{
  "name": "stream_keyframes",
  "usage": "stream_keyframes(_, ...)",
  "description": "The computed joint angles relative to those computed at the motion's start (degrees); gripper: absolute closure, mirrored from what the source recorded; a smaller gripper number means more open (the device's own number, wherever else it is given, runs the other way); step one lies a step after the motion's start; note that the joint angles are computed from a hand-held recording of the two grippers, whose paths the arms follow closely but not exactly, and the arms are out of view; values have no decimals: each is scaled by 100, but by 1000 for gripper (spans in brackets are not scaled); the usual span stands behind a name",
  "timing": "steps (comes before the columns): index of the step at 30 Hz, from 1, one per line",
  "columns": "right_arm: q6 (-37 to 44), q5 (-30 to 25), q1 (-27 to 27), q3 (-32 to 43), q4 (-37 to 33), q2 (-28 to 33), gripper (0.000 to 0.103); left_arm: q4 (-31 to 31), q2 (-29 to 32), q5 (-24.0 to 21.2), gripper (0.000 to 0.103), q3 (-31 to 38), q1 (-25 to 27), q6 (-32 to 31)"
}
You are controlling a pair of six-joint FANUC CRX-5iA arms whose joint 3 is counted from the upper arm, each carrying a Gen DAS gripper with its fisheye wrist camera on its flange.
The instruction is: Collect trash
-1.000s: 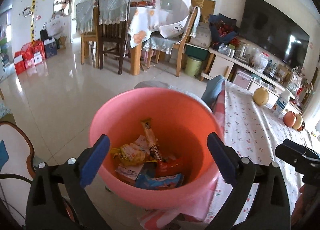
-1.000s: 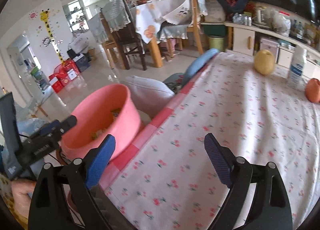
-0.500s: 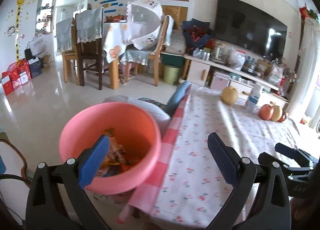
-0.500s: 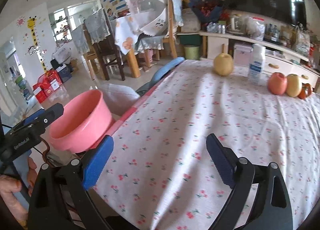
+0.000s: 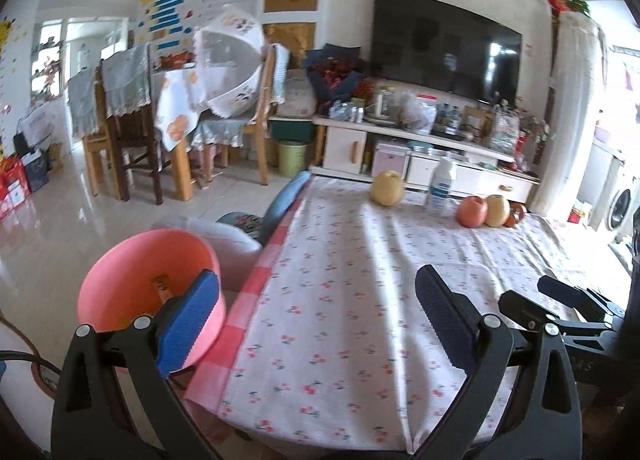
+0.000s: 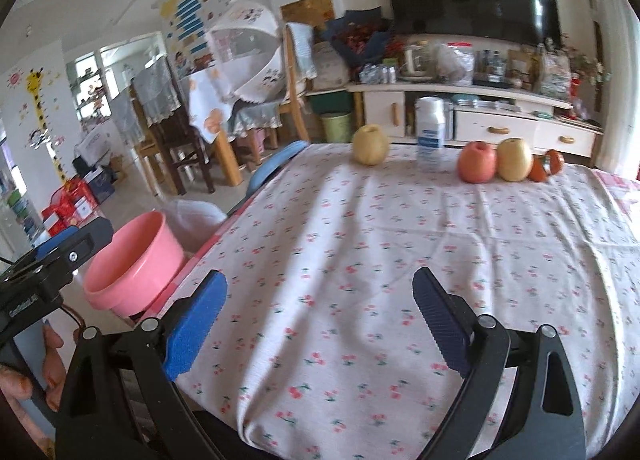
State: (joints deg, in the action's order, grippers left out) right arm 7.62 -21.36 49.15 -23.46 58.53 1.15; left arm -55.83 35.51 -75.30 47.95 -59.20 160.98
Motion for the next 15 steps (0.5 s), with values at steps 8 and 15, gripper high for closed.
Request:
stream_keyframes(8, -906, -266, -210, -623, 964, -550, 10, -52, 377, 153, 4, 641, -206, -318)
stream_keyframes(15, -1311, -560, -296, -1020, 1480, -985, 10, -145, 739, 136, 4, 1254, -356, -493)
